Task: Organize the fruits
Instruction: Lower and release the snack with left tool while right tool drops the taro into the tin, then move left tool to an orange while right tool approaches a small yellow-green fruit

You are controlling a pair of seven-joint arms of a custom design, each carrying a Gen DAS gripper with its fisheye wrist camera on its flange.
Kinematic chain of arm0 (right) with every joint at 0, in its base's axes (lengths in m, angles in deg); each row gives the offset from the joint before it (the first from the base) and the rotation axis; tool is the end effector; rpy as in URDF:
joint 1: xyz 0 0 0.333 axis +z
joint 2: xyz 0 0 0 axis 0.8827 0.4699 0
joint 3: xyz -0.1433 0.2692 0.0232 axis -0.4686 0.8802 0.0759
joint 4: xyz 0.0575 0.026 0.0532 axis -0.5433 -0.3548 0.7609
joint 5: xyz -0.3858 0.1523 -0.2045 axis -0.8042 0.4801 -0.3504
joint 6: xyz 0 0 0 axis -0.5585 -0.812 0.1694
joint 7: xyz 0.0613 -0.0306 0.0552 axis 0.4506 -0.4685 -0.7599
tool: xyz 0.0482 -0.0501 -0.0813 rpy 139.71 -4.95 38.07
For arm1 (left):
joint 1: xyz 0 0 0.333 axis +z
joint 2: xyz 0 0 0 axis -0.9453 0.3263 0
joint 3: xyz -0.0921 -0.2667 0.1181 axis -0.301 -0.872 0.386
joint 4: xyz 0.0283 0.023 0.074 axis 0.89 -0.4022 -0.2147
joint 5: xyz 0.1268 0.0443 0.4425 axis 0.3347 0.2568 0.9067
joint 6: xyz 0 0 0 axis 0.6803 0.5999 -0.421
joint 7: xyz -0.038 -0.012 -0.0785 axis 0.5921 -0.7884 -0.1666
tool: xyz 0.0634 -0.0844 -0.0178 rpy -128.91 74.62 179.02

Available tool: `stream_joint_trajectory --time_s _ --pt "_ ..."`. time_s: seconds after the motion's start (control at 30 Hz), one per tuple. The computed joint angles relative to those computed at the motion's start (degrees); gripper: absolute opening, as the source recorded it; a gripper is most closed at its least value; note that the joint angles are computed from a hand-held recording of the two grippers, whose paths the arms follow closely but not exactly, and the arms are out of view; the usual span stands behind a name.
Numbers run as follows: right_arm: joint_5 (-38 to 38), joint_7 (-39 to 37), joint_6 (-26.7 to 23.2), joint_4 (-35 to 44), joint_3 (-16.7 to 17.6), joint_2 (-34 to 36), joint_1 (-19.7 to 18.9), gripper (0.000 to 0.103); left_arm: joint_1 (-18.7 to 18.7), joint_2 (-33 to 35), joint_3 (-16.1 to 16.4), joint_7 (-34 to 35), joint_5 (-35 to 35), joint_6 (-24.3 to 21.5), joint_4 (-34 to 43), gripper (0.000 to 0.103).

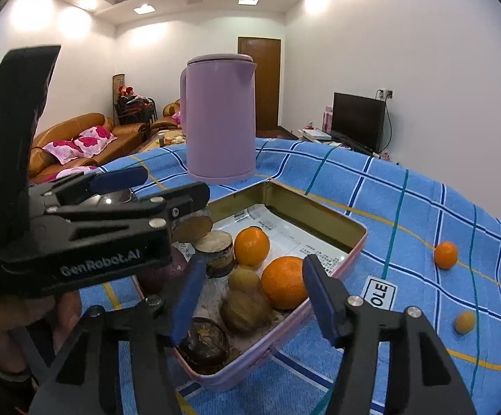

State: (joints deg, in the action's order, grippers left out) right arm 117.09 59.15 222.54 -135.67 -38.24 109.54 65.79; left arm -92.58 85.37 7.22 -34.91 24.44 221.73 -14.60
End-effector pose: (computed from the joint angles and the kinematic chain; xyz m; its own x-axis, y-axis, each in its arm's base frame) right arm 0.7385 0.1610 0.3634 0.7832 -0.6207 0.0351 -0.2977 -0.4240 -0.8554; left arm 0.6420 -0.3341 0.3622 0.3078 -0.9493 0.0635 -0.4072 -0.1917 -0.8930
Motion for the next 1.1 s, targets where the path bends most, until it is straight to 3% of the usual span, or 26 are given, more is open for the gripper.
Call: stream_joint_trajectory --time_s 0.2,0.37,0.47,0.63,0.7,0.87,1.0,1.1 --pt "-0.4 -0.1 3.1 -0.5 -1.3 -1.4 -0.5 0.060 -1.0 0.3 -0.4 0.0 0.9 -0.8 1.7 0.092" --pt "-7.1 9.4 7.1 3.5 -3.9 1.1 -1.4 0.060 -1.5 2.4 -0.4 2.4 -1.4 0.4 5.0 0.093" --pt "-14.0 19.6 10.1 7.9 -6.4 4.7 -1.2 0.060 -2.4 4.3 0.0 4.5 -2.6 1.7 7.9 0.093" --pt "-25.5 37.9 8.0 16.6 -11.3 11.8 -0.4 0.060 -4.5 10.2 0.9 11.2 -7.3 3.7 16.5 0.097" --pt "-30.0 44.2 4.6 21.0 -12.9 14.9 -0.1 0.060 -4.9 13.7 1.0 16.0 -11.4 4.5 21.4 0.098" --pt "-35.2 49.0 -0.5 27.1 -10.6 19.2 -2.3 0.060 -5.4 21.3 1.0 26.9 -21.1 4.4 31.8 0.098" --pt "-40.7 52.6 -3.7 32.3 -9.5 22.8 -2.8 0.059 -6.2 24.5 2.0 31.7 -26.7 3.3 36.4 0.098" --pt "-44.9 55.5 -6.7 36.5 -9.0 25.9 -3.2 0.043 -7.0 26.2 3.1 34.4 -30.0 2.9 39.1 0.098"
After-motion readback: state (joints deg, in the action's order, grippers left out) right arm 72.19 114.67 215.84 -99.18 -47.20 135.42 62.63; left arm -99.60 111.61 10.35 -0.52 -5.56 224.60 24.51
